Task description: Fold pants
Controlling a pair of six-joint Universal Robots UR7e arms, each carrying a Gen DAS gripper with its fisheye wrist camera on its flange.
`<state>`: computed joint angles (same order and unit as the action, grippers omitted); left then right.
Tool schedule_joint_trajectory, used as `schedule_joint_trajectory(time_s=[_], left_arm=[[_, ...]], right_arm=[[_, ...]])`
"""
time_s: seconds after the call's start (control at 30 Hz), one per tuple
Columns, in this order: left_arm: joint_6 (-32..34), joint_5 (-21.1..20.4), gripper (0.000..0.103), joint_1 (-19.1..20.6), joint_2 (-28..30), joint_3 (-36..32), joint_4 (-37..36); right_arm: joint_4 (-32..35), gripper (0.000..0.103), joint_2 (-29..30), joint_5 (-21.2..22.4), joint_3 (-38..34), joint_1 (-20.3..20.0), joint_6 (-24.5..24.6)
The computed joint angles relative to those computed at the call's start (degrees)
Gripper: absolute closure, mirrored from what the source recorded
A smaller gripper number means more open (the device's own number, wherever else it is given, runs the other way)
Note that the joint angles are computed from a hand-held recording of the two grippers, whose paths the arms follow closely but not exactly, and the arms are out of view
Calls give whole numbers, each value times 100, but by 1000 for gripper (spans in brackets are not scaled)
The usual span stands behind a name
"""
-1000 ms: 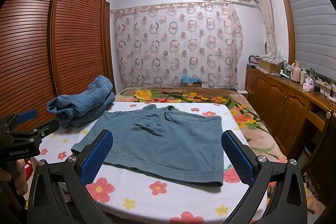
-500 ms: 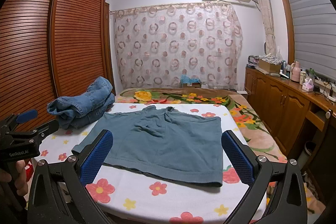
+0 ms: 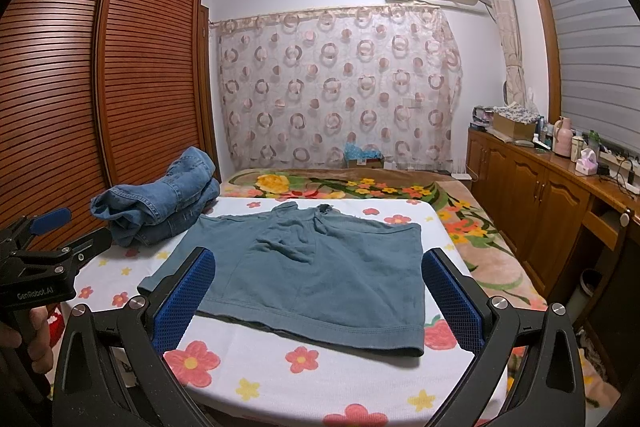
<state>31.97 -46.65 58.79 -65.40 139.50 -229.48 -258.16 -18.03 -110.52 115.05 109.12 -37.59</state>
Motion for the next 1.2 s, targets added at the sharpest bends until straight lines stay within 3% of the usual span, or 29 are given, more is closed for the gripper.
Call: schedule_joint_trajectory(time_s=[0.53,0.67,0.7,0.73,0.9,1.2], left_arm=[[6,0,0,-3,-13,24,-15],[-47,151,0,-48,29,-98,65],[-184,337,0,-288,-38,71,56],[-205,370,0,-288,8,47,39],[-193,312,0,-106,190,-98,75],[-225,-109,0,482,148,-315,801]], right_arm=[[24,0,-2,-23,-7,6,26],[44,0,13,-38,-20,-16,56],[60,0,17,-55,-31,-21,64],[76,0,22,-69,-30,-18,78],[224,0,-7,-112,-47,-34,110],[615,4,-154,-137,-19,-205,110]])
